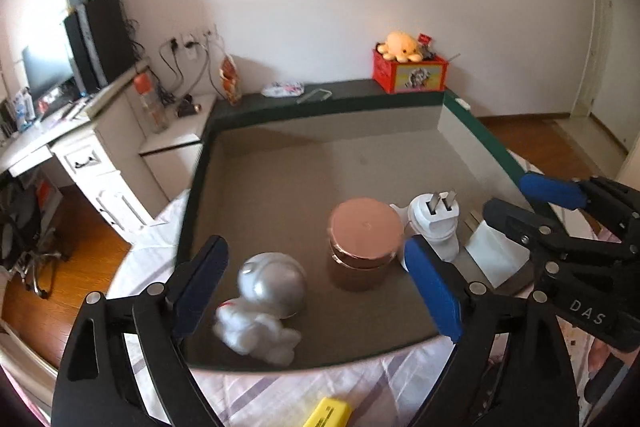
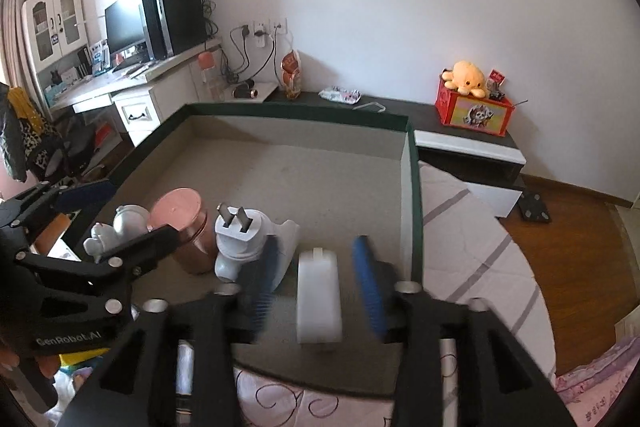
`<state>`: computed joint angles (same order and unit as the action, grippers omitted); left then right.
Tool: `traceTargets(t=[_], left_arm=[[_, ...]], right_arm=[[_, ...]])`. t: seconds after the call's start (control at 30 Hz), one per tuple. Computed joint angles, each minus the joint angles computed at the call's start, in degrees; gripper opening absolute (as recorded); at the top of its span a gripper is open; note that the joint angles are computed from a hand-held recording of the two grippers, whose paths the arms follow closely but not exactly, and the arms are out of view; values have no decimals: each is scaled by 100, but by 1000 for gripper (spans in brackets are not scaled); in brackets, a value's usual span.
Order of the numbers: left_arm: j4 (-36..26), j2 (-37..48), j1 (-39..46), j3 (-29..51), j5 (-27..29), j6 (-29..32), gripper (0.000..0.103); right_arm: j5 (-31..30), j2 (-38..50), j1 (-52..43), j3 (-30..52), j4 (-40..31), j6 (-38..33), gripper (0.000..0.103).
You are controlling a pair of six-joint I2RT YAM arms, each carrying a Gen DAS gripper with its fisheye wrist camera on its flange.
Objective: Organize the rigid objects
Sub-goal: 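Carry the cup and charger into the pink box and release them, then withdraw both tools from the box over the remaining items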
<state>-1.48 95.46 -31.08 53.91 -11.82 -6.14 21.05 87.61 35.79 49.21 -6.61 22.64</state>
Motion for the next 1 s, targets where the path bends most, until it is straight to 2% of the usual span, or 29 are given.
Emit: traceTargets(t=[0.07, 0.13, 0.27, 0.33, 0.4, 0.5, 0.57, 0.67, 0.8, 0.87, 0.93, 1.0], left_arm=[[-14, -372, -1, -253, -52, -63, 97], [9, -806, -46, -566, -168, -58, 99], [-91, -2010, -255, -1325, -492, -46, 102], [-256, -2653, -373, -1663, -676, -119, 103], [-541, -3418, -541, -2006, -857, -191, 103], [-1129, -4366, -924, -2297, -1250, -436, 103], [-1648, -5085, -1359, -2462, -1703, -707, 103], [-2348, -5793, -2077, -2564, -2444, -1194, 103], [-3500, -6625, -2980, -2607, -3030, -1937, 103], [-4241, -6861, -3665, -2545, -3542, -2546, 103], [-5122, -6835, -4480, -2378, -4133, -3460, 103], [-5678, -6659, -5038, -2243, -4533, -4214, 103]], right_arm=[[125, -238, 94, -101, -25, 34, 59], [356, -566, 266, -177, -287, 155, 70], [773, -1285, 749, -443, -622, 406, 75], [1160, -1748, 1166, -612, -882, 643, 80], [1599, -2134, 1651, -715, -1232, 979, 80], [2189, -2505, 2394, -756, -1828, 1623, 80], [2686, -2599, 2968, -684, -2339, 2182, 80], [3335, -2397, 3771, -391, -3265, 3216, 80], [3804, -1955, 4750, -26, -4609, 4879, 81], [3901, -1807, 5110, 79, -5144, 5635, 81], [3955, -1643, 5456, 202, -5634, 6362, 81], [3986, -1480, 5716, 318, -6012, 6907, 81]])
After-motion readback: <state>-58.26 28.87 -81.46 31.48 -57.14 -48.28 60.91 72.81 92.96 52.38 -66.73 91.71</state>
